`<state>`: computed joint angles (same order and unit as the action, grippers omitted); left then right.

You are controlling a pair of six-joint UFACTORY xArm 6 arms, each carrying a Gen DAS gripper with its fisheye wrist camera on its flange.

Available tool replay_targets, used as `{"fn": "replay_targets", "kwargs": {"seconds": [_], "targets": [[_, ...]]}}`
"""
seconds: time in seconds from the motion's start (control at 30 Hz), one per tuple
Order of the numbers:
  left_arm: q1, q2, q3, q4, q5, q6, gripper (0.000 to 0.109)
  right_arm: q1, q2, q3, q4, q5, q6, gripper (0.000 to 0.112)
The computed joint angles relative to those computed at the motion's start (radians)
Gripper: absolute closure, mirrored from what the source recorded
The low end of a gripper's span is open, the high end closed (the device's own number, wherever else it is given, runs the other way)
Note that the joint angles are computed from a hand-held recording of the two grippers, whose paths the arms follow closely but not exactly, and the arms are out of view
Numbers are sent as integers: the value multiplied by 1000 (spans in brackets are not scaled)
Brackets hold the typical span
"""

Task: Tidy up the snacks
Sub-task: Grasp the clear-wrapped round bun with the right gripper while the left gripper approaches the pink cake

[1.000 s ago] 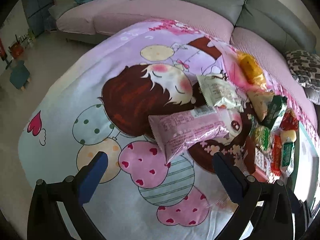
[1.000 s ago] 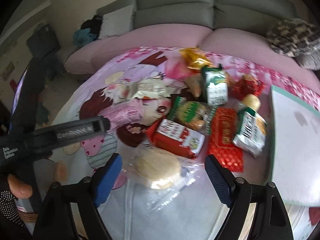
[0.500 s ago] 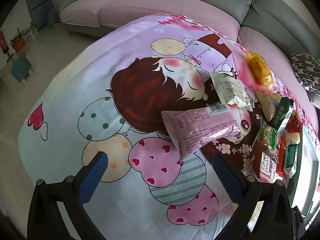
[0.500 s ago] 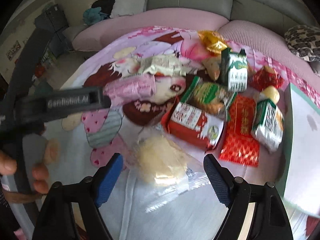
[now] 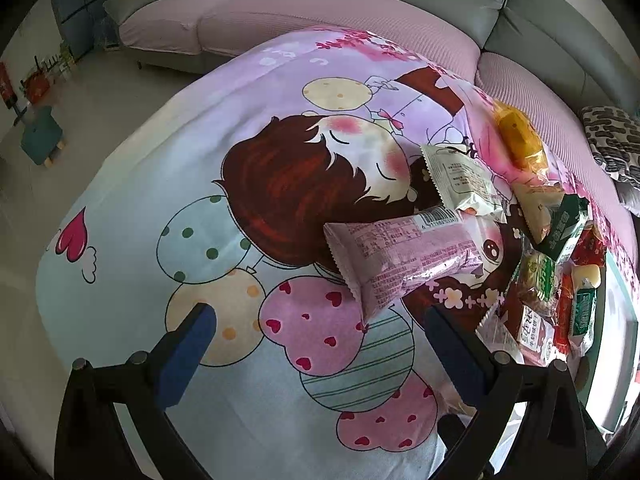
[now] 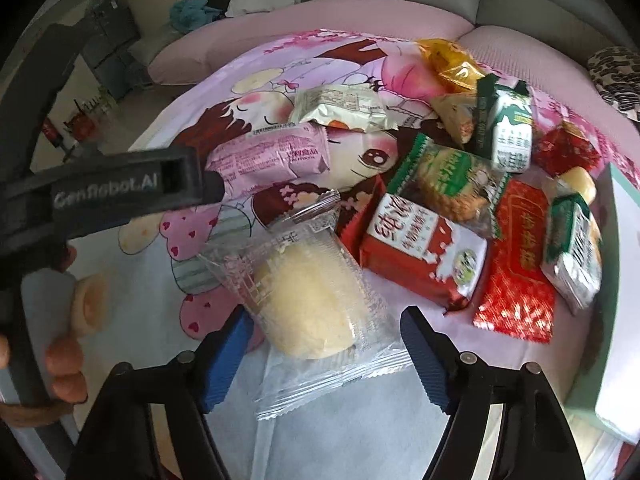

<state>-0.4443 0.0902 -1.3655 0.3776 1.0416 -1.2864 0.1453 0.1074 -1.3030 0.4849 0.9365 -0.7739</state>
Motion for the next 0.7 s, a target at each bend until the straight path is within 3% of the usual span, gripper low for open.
{"fn": "replay_targets", "kwargs": {"seconds": [0.33,0.4,0.7], "targets": [[-6,12,-21,9,28,1,6,11,51,-53,45,26,-26,35],[-8,15,-25,14,32,1,6,7,46,-48,70,26,-40,50],[-13,53,-85,31,34,66,6,-20,18,-29,123,45,-73,56]]}}
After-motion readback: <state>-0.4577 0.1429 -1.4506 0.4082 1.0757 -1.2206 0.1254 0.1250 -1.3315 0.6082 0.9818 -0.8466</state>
